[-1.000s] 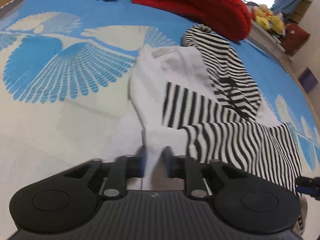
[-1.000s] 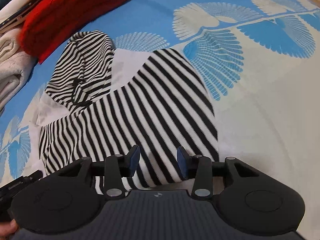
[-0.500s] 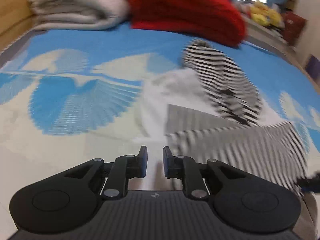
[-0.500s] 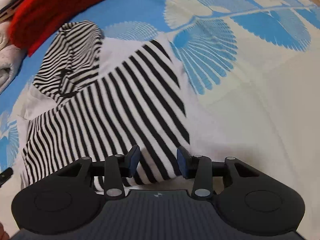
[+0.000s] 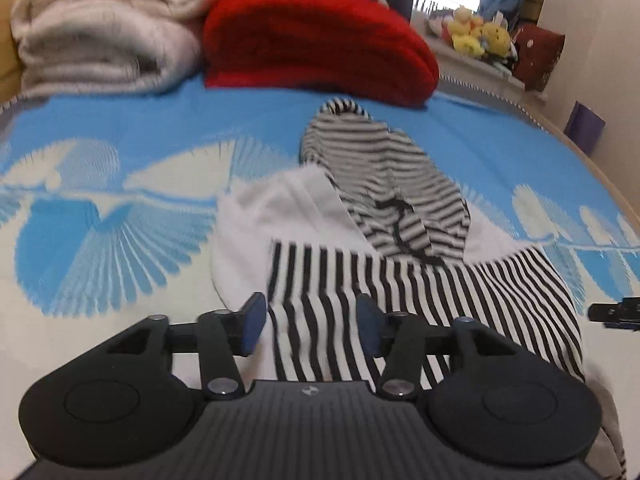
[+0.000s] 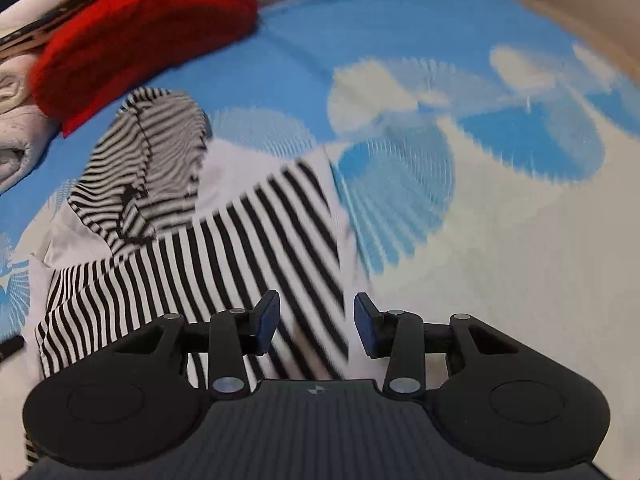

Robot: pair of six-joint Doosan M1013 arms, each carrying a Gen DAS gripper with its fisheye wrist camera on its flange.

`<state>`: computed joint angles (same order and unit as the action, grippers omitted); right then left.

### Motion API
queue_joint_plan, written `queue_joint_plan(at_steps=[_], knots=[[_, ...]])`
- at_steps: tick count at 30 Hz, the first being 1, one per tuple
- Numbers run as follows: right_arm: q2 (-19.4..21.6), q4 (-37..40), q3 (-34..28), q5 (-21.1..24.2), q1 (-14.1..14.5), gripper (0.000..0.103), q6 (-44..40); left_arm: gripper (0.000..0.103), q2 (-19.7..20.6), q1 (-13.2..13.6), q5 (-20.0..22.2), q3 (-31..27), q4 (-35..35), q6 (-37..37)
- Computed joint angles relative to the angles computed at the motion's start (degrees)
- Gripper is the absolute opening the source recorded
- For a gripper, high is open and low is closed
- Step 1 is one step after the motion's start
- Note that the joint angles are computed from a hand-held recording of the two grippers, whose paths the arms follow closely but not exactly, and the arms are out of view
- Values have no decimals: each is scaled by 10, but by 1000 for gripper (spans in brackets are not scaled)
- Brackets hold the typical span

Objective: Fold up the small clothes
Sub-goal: 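Reach the left tool toward the striped hood and pinch its edge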

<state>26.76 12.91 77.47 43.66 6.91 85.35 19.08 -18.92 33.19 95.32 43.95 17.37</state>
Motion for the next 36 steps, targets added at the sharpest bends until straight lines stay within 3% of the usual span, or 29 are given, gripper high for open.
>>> queue_joint_plan(at_steps=[5,8,12,17,22,31,32,33,34,35,36], knots=[[-2,-19,3,-46,1,43,-52,68,12,9,16,-28,41,-19],[0,-27,4,-65,0,43,-73,68,41,29,15,-72,34,-13],[8,-20,-8,-47,0,43,-81,68,103,68,10,-168,-79,113],[13,6,-18,-35,-1,43,-114,68,197,101,48,-313,-169,231],[24,0,-34,-20,-2,43,-104,68,296,123,129,-474,-247,273],[40,-47,-48,30,6,43,-113,68,458,124,283,-751,-245,315],[42,-50,-51,35,7,43,-112,65,469,122,291,-771,-243,323],[43,-52,-51,36,7,43,-112,47,486,121,309,-802,-242,342],[42,-53,-51,36,8,43,-115,15,499,120,326,-827,-244,365],[42,-55,-50,35,9,43,-119,2,500,120,328,-828,-255,383],[41,-55,-50,36,9,43,-122,2,487,118,316,-806,-257,392]])
